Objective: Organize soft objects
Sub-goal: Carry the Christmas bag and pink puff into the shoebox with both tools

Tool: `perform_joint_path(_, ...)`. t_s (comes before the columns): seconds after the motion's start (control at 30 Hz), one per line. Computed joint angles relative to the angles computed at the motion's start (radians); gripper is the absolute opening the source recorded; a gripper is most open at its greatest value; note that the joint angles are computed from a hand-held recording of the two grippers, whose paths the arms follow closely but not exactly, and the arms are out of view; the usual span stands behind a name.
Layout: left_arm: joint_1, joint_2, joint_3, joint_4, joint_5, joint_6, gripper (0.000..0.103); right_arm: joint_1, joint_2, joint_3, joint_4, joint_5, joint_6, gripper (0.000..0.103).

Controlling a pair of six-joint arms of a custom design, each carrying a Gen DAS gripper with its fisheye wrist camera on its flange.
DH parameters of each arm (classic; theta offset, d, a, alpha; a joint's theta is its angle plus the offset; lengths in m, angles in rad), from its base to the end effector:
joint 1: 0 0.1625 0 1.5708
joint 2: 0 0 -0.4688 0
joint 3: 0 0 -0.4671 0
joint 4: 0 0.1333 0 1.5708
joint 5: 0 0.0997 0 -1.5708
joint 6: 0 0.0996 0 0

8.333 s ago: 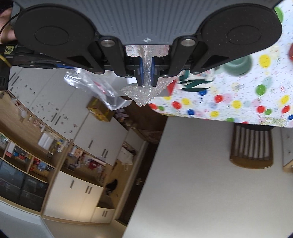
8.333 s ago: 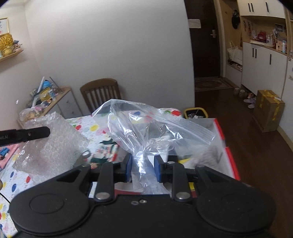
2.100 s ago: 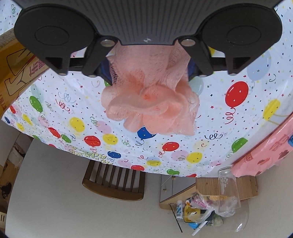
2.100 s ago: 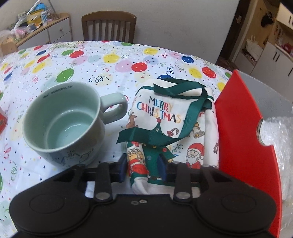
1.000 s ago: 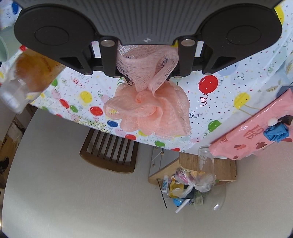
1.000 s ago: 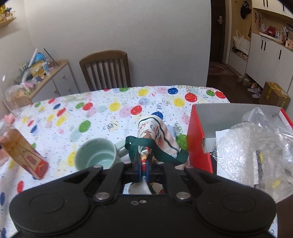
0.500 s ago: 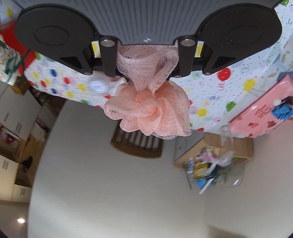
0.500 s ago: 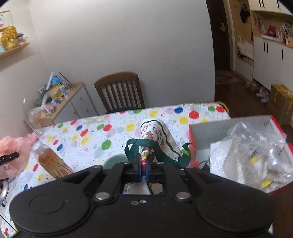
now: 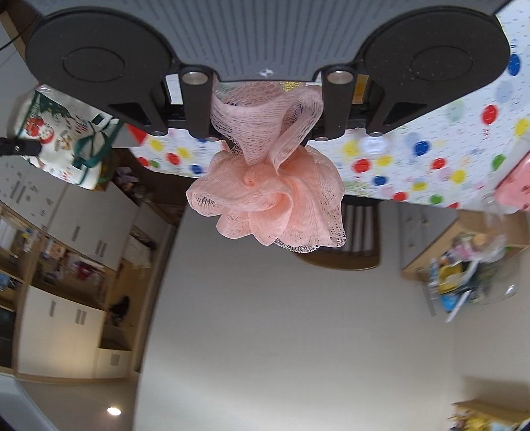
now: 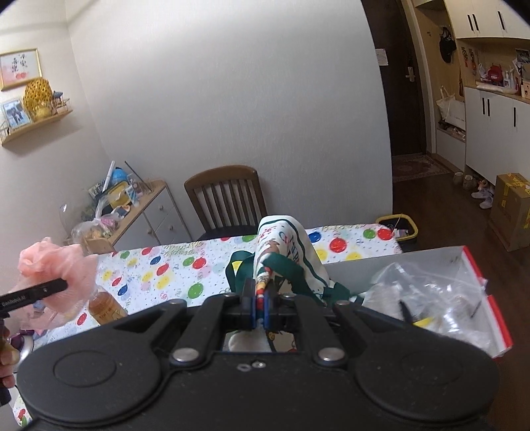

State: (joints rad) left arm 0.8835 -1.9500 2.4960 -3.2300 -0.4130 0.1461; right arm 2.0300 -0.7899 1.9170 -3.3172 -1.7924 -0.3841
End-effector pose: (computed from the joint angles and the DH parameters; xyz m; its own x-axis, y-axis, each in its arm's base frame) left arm -0.0203 -0.3786 0.4272 -0.7819 -0.3267 -0.5309 0.3984 0.3932 -0.8287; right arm 0.3960 -0.5495 0.0524 -0.7280 -0.5684 0.3835 -0.6835 0.5576 -0.4711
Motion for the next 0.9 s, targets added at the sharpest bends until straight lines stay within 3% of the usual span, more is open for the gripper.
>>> perform_joint_path(0.23, -0.012, 0.199, -0.046, -0.063, -0.093, -0.031, 0.029, -0.060, -0.071, 0.022, 0.019, 0.025, -0.053, 0.004)
perform_joint_path(0.53, 0.019, 0.437, -0.148, -0.091, -0.236, -0.069, 0.029, -0.142, -0.132, 0.030, 0.030, 0.049, -0.111, 0.004)
perform_joint_path(0.73, 0.044, 0.562, -0.225, -0.073, -0.325, -0.089, 0.029, -0.182, -0.137, 0.004, 0.042, 0.058, -0.144, 0.004)
perform_joint_path(0.9, 0.065, 0.657, -0.293, -0.037, -0.359, -0.102, 0.029, -0.209, -0.113, -0.034, 0.052, 0.051, -0.163, 0.004)
